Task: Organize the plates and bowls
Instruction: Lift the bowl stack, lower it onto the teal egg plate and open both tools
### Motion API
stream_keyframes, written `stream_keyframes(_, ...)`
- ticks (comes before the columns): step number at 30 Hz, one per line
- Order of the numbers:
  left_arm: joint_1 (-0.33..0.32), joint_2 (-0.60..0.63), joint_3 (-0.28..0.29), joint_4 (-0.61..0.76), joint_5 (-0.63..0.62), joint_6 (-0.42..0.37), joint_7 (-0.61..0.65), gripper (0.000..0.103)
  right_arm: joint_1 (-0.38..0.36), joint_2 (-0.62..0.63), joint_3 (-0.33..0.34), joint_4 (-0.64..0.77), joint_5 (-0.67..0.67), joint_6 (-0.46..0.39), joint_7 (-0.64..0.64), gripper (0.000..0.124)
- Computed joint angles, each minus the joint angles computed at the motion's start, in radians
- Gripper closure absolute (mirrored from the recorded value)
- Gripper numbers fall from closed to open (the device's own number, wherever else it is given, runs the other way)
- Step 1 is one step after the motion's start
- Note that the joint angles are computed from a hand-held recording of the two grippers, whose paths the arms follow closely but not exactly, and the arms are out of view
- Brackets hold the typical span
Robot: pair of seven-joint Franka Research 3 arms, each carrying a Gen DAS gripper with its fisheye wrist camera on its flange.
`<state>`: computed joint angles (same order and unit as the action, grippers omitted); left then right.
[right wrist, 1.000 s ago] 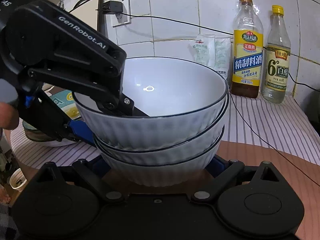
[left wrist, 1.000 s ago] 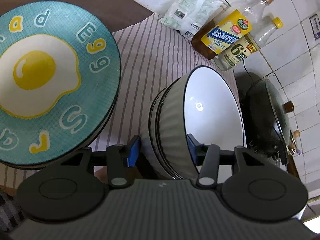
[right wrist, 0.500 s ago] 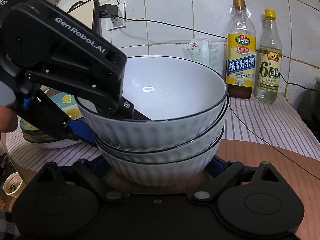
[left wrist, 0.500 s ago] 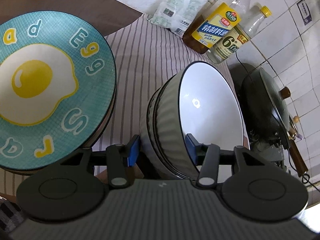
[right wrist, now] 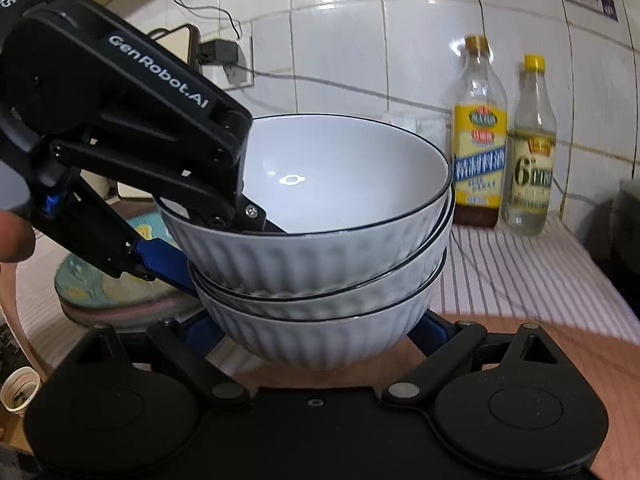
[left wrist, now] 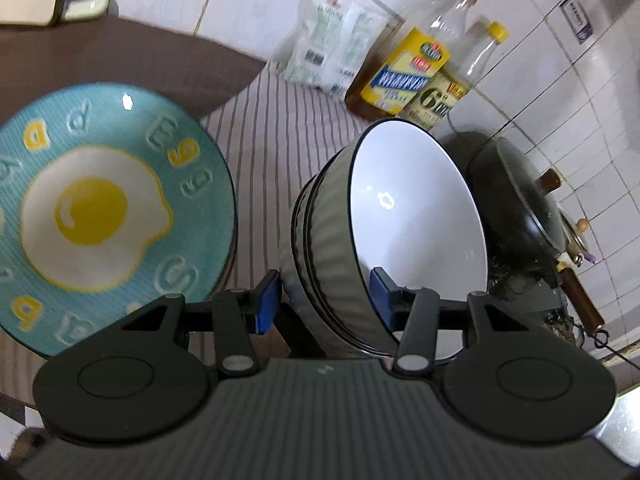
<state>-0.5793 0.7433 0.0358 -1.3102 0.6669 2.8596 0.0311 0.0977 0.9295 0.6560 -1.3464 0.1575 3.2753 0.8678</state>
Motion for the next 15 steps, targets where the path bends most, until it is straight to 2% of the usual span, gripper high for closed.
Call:
stream_keyframes(3,-0.041,-0.061,0.06,-0.07,0.065,0.007,-0.069,0.057,0.017,0.011,0.013,0.041,-0.01,-0.013,-0.01,0.026)
stream_keyframes(6,-0.054,-0.125,0.086,-0.145,0.144,0.011,-0.141,0.057,0.042,0.023,0.026,0.083,-0.01,-0.029,-0.029,0.026)
stream_keyframes(10,-0.034,-0.226,0.084,-0.261,0.247,0.008,-0.209,0.057,0.12,0.045,-0.006,0.189,0.019,-0.102,-0.05,0.026)
stream_keyframes(15,0.013,-0.334,0.07,-0.39,0.334,-0.005,-0.303,0.057,0.266,0.132,-0.089,0.426,0.052,-0.238,-0.054,0.026)
